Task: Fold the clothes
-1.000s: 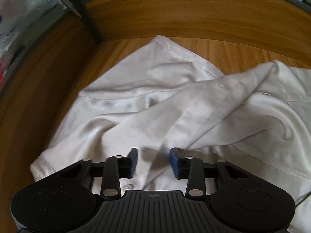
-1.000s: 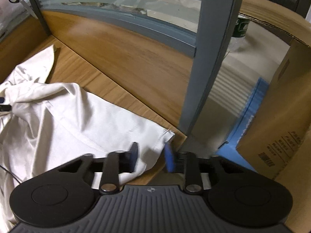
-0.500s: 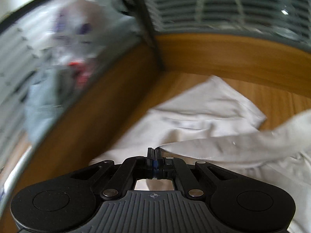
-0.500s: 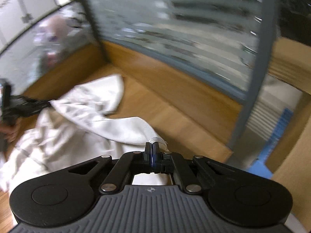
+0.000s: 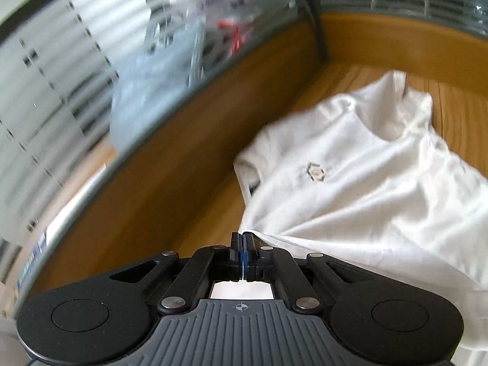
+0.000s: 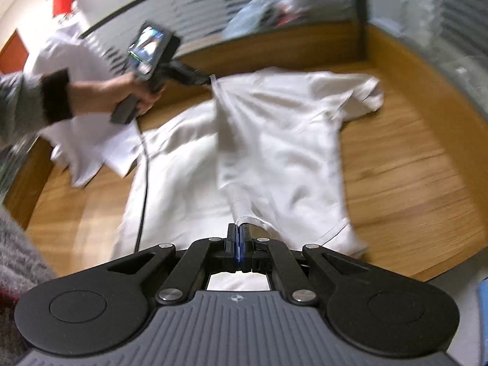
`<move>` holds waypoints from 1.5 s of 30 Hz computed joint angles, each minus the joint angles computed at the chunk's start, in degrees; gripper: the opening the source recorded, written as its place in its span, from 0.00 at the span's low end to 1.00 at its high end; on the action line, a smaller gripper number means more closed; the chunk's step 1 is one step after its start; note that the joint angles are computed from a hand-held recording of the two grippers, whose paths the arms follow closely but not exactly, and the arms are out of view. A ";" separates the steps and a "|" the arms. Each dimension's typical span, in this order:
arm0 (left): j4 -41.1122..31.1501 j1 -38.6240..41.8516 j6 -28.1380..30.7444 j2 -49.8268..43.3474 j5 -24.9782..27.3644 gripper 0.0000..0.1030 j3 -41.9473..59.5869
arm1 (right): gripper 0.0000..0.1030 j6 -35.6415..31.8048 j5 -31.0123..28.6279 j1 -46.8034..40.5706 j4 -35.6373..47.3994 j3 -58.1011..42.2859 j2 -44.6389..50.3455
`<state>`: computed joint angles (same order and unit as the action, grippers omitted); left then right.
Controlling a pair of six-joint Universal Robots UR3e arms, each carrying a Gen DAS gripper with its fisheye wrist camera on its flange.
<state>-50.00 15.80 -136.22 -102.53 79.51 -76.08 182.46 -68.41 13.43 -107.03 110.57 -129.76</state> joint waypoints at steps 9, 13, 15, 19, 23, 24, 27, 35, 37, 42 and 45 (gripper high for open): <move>-1.12 0.84 0.44 3.96 -1.62 0.13 -4.06 | 0.13 12.30 -10.84 10.15 -7.38 0.75 4.63; -2.79 -1.03 -1.76 3.57 -2.75 0.22 -2.09 | 0.15 14.34 -15.83 7.63 -5.83 2.50 2.45; -3.87 -2.28 -2.78 2.79 -3.26 0.28 -0.72 | 0.16 15.36 -18.21 6.30 -6.40 4.14 1.90; -5.58 -6.10 -4.57 -0.34 -3.55 0.36 3.12 | 0.17 17.65 -20.61 3.28 -10.77 8.44 2.47; -8.13 -9.91 -5.97 -5.20 -4.19 0.44 9.04 | 0.21 19.17 -21.51 0.63 -15.11 11.84 3.98; -8.94 -10.93 -6.37 -6.65 -4.33 0.46 10.86 | 0.22 19.88 -21.80 0.58 -16.09 12.29 4.75; -11.14 -14.45 -7.99 -11.65 -4.29 0.51 17.10 | 0.25 22.04 -22.37 0.47 -18.95 13.38 7.31; -15.37 -21.98 -9.73 -24.84 -2.23 0.53 32.61 | 0.34 29.26 -23.97 3.24 -25.68 14.14 16.01; -16.32 -23.15 -9.78 -27.25 -1.95 0.54 35.65 | 0.35 30.57 -24.20 3.53 -26.91 14.35 17.69; -18.03 -25.66 -12.07 -33.06 -0.78 0.58 43.74 | 0.39 33.24 -23.24 2.95 -28.55 15.98 18.77; -22.21 -27.27 -13.88 -38.99 1.50 0.58 53.77 | 0.40 34.40 -22.01 2.57 -29.79 16.68 19.89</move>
<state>-72.22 -11.47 -150.09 -141.52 81.02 -22.31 216.86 -90.42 16.00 -136.82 127.26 -109.87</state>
